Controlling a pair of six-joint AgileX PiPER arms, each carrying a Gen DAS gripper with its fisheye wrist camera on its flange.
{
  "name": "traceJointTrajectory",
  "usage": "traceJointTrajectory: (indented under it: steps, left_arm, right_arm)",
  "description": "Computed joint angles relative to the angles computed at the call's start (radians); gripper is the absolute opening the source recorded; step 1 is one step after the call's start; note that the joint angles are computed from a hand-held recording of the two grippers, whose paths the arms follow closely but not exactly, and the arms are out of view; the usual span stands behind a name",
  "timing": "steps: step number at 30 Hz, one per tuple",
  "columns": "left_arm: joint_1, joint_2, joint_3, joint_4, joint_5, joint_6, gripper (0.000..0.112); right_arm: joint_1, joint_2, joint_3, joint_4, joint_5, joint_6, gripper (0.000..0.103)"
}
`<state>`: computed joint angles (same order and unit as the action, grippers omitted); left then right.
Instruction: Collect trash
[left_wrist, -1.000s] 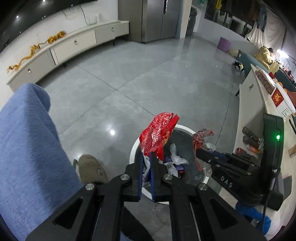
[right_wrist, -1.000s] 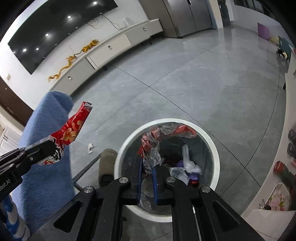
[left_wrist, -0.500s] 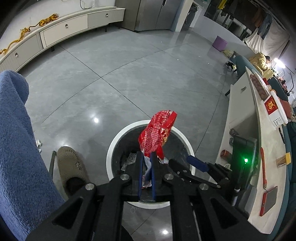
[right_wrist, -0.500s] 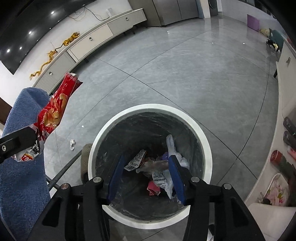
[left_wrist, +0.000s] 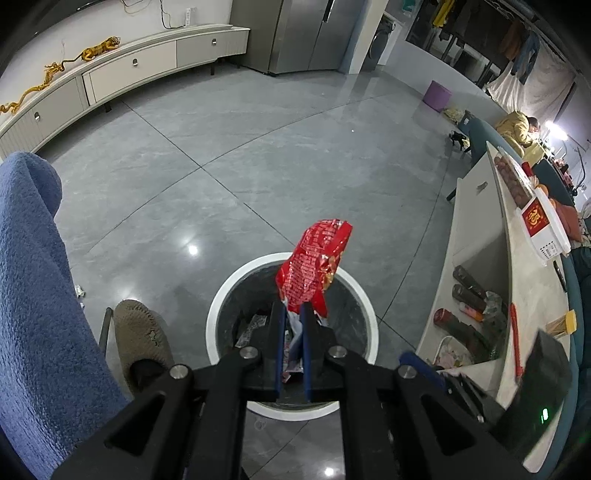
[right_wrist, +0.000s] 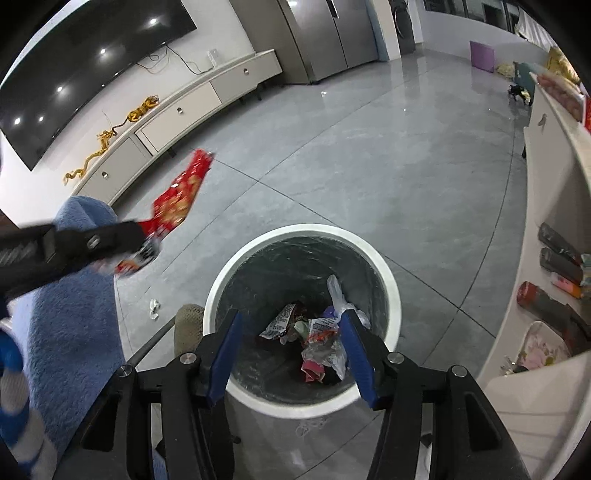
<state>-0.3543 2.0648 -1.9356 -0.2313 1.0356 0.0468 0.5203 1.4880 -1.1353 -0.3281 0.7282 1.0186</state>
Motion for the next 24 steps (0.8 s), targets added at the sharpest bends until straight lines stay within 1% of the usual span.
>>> traceJointTrajectory:
  steps: [2,6,7,8,9,10,11,12,15,18,21,24]
  left_arm:
    - [-0.002,-0.003,-0.006,-0.015,0.012,0.004,0.008]
    - [-0.015,-0.012,0.001,-0.007,0.014,-0.006,0.009]
    - [-0.016,-0.012,0.002,-0.009,0.017,-0.01,0.009]
    - [-0.015,-0.012,0.003,-0.013,0.017,-0.011,0.014]
    - [-0.012,-0.014,0.009,-0.021,0.015,-0.008,0.03]
    - [-0.007,-0.017,0.017,-0.036,0.01,-0.004,0.043]
    - [-0.005,-0.03,0.038,-0.036,-0.014,-0.017,0.065]
    - [-0.009,-0.044,0.059,-0.026,-0.04,-0.034,0.068]
    - [-0.009,-0.05,0.06,-0.034,-0.036,-0.038,0.068]
    - [-0.014,-0.106,0.125,-0.007,-0.082,-0.044,0.068]
    - [-0.014,-0.198,0.228,0.038,-0.152,-0.065,0.068]
    - [-0.027,-0.326,0.363,0.142,-0.246,-0.129,0.068]
  right_arm:
    - [0.028,-0.023,-0.003,-0.046,0.038,0.039,0.053]
    - [0.059,-0.054,-0.017,-0.104,0.088,0.083,0.054]
    - [0.065,-0.063,-0.016,-0.118,0.097,0.091,0.054]
    - [0.073,-0.073,-0.011,-0.131,0.104,0.104,0.054]
    - [0.081,-0.086,-0.004,-0.143,0.109,0.116,0.055]
    - [0.087,-0.099,0.001,-0.151,0.113,0.125,0.055]
    - [0.09,-0.108,0.005,-0.156,0.119,0.128,0.055]
    - [0.097,-0.118,0.008,-0.165,0.13,0.135,0.055]
    - [0.114,-0.137,0.015,-0.189,0.157,0.149,0.055]
    - [0.121,-0.152,0.014,-0.199,0.175,0.152,0.055]
    - [0.146,-0.152,-0.004,-0.23,0.198,0.162,0.055]
    - [0.191,-0.138,-0.044,-0.276,0.234,0.178,0.055]
